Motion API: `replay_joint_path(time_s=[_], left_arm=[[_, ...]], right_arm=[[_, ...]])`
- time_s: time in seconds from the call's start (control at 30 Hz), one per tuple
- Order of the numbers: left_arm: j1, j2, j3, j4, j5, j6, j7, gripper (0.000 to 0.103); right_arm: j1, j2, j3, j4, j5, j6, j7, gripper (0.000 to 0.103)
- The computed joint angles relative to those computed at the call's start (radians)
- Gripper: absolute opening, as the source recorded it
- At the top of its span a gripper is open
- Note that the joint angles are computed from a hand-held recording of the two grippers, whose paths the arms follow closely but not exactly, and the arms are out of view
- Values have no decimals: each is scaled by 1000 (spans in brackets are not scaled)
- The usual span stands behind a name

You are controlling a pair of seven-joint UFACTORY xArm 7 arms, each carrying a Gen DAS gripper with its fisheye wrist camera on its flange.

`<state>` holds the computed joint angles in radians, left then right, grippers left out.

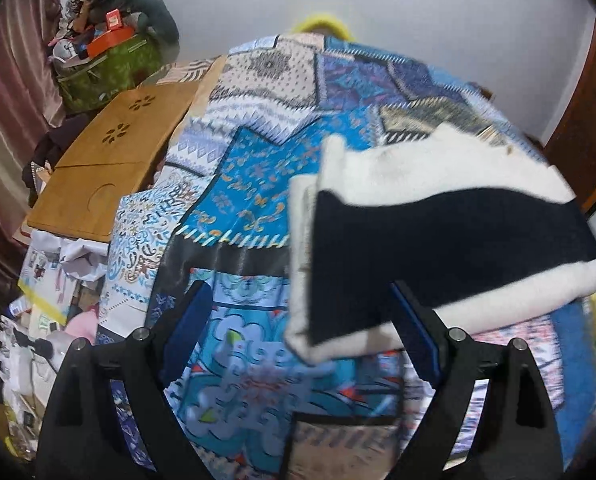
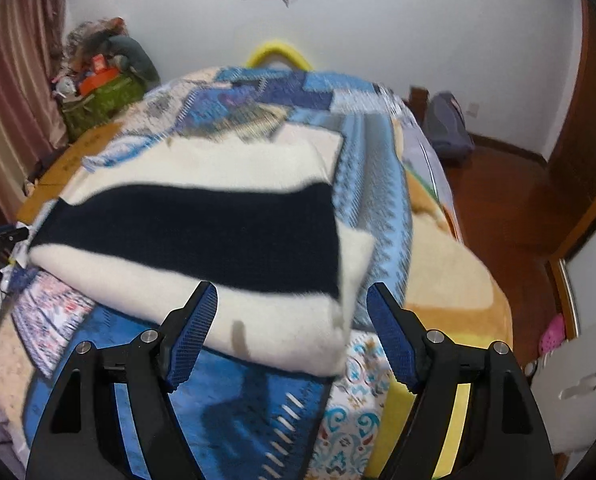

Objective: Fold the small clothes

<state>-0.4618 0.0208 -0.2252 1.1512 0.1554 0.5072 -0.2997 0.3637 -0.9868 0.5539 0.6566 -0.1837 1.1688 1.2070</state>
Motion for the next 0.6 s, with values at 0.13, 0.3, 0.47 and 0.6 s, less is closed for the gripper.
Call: replay_joint_path(time_s=[0.13, 0.3, 0.47, 0.6], left_arm=[[-12, -35, -14, -27, -185, -14, 93, 89], [-28, -29, -20, -37, -383, 38, 189, 89], [-33, -8, -24, -46, -573, 88, 275, 89], [-25, 23, -27, -32, -738, 90, 327, 90]], right_arm=[[-34, 68, 16, 54, -49, -82, -27, 74], [-64, 209, 28, 90, -96, -222, -55, 76], [-48, 340, 10, 83, -118, -316, -44, 76], [-10, 416, -25, 66, -116, -362, -26, 76]])
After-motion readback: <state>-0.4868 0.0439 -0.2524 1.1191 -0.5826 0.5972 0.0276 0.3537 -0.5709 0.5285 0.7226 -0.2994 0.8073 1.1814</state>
